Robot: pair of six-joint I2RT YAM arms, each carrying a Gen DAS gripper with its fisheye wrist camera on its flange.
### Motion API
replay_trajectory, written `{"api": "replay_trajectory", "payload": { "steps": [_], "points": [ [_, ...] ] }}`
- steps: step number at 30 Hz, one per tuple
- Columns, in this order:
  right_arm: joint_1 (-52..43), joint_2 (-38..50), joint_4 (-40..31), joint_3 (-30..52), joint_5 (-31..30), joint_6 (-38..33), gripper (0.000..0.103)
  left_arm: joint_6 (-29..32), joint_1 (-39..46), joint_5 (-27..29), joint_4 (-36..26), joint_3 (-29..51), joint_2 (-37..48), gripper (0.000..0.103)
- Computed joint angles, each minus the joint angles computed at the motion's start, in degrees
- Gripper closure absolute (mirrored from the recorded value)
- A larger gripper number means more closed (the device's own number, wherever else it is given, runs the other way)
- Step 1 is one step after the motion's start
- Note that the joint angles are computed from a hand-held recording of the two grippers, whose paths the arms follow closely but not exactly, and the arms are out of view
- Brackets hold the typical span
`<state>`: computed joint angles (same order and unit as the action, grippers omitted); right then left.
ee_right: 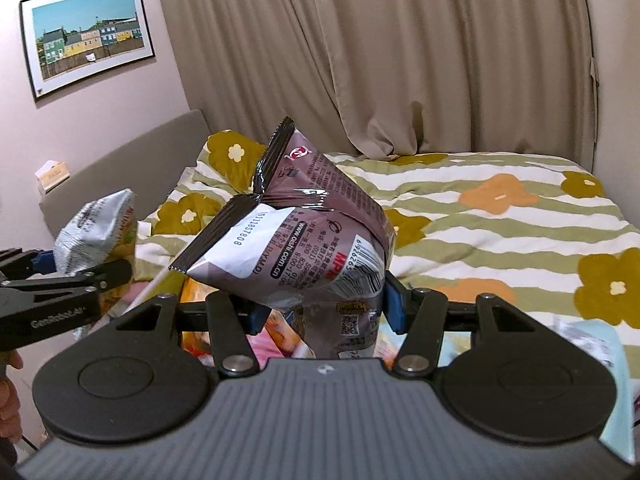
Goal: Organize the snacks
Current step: 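Carry the white bag and brown bag over the box and release both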
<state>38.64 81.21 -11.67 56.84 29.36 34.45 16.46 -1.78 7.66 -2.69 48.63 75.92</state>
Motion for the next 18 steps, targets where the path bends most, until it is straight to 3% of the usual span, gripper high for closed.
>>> {"api": "replay_trajectory", "payload": {
  "steps": [6, 16, 17, 18],
  "points": [
    [0.3, 13.8, -4.3, 13.6, 1.6, 4.3, 0.033, 4.5, 4.7, 8.1, -2.0, 12.5, 15.2, 0.036],
    [0.6, 26.7, -13.3, 27.4, 3.6, 11.4, 0.033, 7.9, 4.9, 12.0, -8.7, 29.4, 32.8, 0.035],
    [0.5, 27.3, -13.7, 28.0, 3.4, 11.6, 0.033, 7.9, 4.8, 11.8, -9.8, 30.7, 34.0, 0.030],
    [0.4, 27.9, -14.1, 28.5, 3.2, 11.7, 0.033, 8.0, 4.8, 11.8, -11.1, 31.9, 34.9, 0.016]
  ]
}}
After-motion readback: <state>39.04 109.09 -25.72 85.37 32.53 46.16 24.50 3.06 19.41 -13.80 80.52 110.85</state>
